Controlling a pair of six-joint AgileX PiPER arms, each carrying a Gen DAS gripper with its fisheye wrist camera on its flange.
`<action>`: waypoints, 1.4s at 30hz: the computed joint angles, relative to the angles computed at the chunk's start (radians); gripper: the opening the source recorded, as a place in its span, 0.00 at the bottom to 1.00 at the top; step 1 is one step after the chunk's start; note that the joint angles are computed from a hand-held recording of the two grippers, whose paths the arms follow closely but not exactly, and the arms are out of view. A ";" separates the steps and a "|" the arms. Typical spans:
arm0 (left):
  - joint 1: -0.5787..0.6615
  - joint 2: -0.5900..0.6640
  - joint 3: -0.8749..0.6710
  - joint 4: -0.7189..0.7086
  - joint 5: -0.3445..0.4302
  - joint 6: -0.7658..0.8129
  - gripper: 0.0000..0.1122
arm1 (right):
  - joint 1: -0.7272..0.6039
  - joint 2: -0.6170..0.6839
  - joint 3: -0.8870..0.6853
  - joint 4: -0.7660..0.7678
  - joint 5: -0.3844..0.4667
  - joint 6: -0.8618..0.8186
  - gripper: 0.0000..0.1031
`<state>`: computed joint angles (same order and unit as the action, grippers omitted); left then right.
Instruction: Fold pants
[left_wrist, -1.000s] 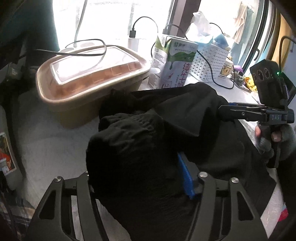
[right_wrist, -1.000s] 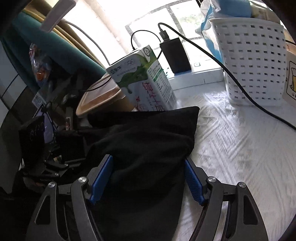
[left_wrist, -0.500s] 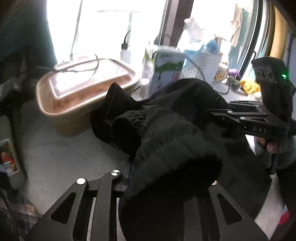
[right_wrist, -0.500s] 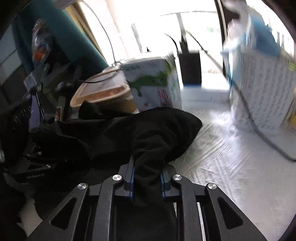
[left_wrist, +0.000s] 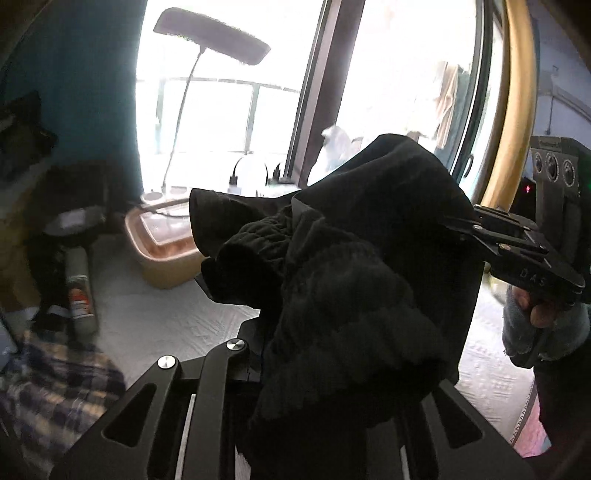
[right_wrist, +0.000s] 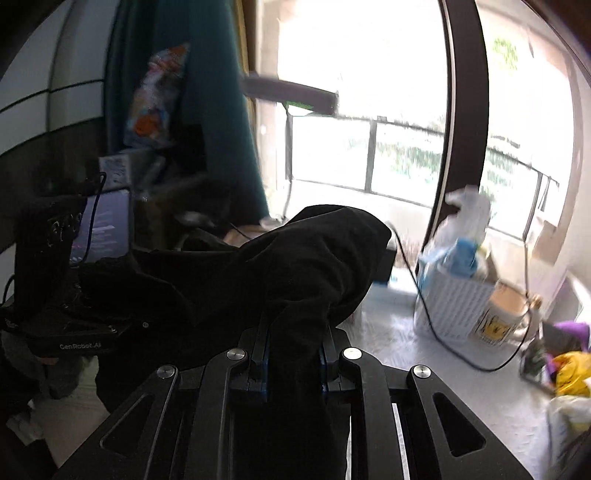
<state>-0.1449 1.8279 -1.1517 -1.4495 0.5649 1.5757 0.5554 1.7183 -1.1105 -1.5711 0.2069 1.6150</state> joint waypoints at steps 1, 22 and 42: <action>0.015 -0.032 0.030 -0.021 0.011 0.022 0.14 | 0.014 -0.032 0.026 -0.025 0.013 0.020 0.17; 0.591 -0.476 0.310 0.062 0.350 0.107 0.14 | 0.444 -0.047 -0.176 0.042 0.253 -0.113 0.17; 0.636 0.096 -0.101 0.399 0.320 0.004 0.16 | 0.404 0.523 -0.653 0.459 0.213 -0.194 0.17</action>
<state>0.4907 1.9240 -1.2523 -1.0507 0.8848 1.5802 0.9589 2.2413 -1.7630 -1.1120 0.4204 1.4212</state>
